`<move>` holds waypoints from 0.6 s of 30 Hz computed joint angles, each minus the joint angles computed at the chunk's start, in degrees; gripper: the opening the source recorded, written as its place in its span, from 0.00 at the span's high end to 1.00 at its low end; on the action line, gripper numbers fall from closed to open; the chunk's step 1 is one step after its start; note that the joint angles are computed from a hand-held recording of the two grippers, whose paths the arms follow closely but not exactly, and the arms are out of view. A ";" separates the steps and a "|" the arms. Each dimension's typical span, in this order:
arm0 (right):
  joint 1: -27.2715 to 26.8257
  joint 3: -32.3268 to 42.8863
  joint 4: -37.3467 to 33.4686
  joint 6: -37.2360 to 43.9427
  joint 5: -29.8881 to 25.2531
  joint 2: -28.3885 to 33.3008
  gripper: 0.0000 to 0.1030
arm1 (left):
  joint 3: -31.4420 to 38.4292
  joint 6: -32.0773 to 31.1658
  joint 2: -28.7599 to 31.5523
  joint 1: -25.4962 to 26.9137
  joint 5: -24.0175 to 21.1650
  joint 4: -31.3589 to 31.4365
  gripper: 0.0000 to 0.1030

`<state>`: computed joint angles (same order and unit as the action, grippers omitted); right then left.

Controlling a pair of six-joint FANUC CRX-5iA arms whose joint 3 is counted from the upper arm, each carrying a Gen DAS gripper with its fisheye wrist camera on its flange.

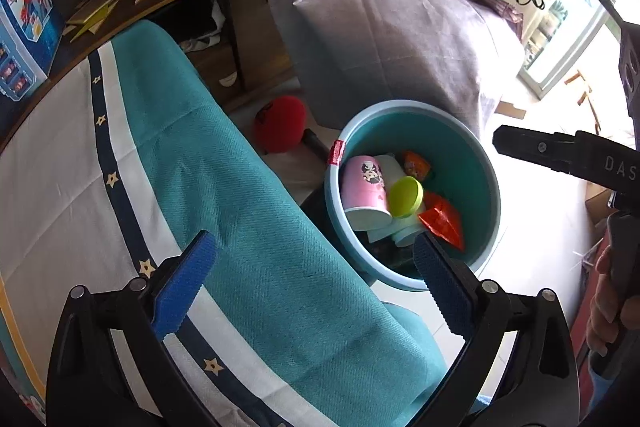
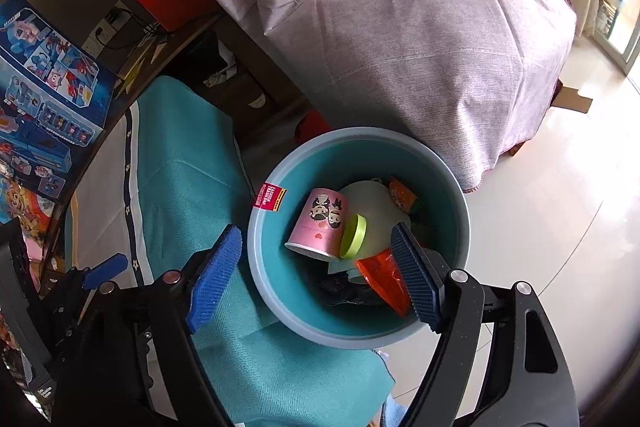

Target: Collect trash

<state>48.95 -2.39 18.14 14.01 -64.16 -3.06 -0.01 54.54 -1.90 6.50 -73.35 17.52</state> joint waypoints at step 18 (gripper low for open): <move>8.09 0.08 6.54 -3.96 -7.11 0.05 0.09 | -3.78 -4.14 -5.20 6.40 -1.39 4.23 0.04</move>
